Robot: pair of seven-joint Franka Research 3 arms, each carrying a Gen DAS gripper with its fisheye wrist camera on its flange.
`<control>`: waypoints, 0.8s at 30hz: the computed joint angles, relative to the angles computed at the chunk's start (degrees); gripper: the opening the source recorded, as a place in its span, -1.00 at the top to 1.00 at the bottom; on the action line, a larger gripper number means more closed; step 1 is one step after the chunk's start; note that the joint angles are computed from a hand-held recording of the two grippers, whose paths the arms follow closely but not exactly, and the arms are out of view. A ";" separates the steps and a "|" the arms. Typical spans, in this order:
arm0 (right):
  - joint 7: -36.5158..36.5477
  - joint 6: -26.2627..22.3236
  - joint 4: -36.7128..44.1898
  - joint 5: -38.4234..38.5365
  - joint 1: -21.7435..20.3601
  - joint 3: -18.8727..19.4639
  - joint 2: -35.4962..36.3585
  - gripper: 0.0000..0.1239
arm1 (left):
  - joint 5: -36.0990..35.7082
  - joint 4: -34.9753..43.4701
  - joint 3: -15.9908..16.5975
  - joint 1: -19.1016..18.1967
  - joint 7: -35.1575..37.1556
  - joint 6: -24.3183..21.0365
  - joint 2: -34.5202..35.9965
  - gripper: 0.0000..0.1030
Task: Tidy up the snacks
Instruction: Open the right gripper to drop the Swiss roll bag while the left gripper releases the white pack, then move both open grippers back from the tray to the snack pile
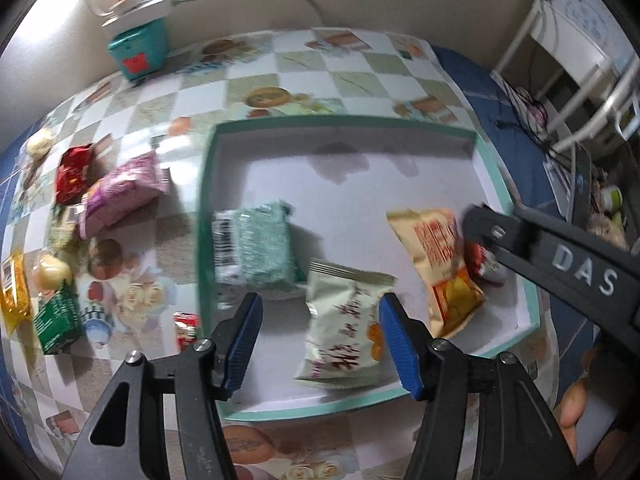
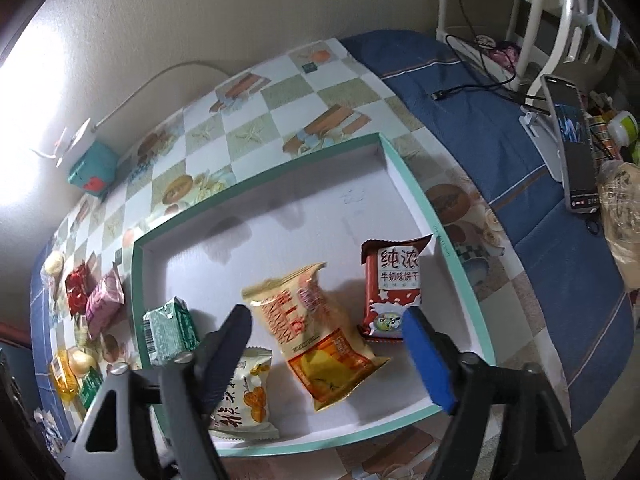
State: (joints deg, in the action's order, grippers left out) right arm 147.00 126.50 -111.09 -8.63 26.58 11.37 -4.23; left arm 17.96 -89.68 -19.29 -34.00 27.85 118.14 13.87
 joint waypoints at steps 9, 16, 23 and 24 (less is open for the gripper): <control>-0.83 0.72 0.10 0.41 0.19 -0.08 0.67 -0.66 | 0.31 -7.44 0.87 3.14 -7.80 -0.13 -6.78 -0.61; 1.88 1.24 1.44 -4.26 1.01 0.44 1.55 -0.66 | 2.26 -11.77 0.85 5.34 -13.32 -1.98 -10.67 -0.68; 3.48 6.73 3.19 -9.51 2.72 0.85 3.72 -0.66 | 5.57 -19.13 0.94 8.16 -20.70 -2.61 -17.60 -0.94; 3.22 7.51 3.45 -9.58 3.05 0.82 4.13 -0.66 | 6.21 -20.75 0.92 8.71 -22.13 -2.34 -19.10 -0.95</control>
State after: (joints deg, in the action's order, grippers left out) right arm 150.23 134.01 -107.64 -18.21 29.62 12.19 -0.10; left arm 24.17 -110.43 -18.37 -25.28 5.72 115.80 -5.23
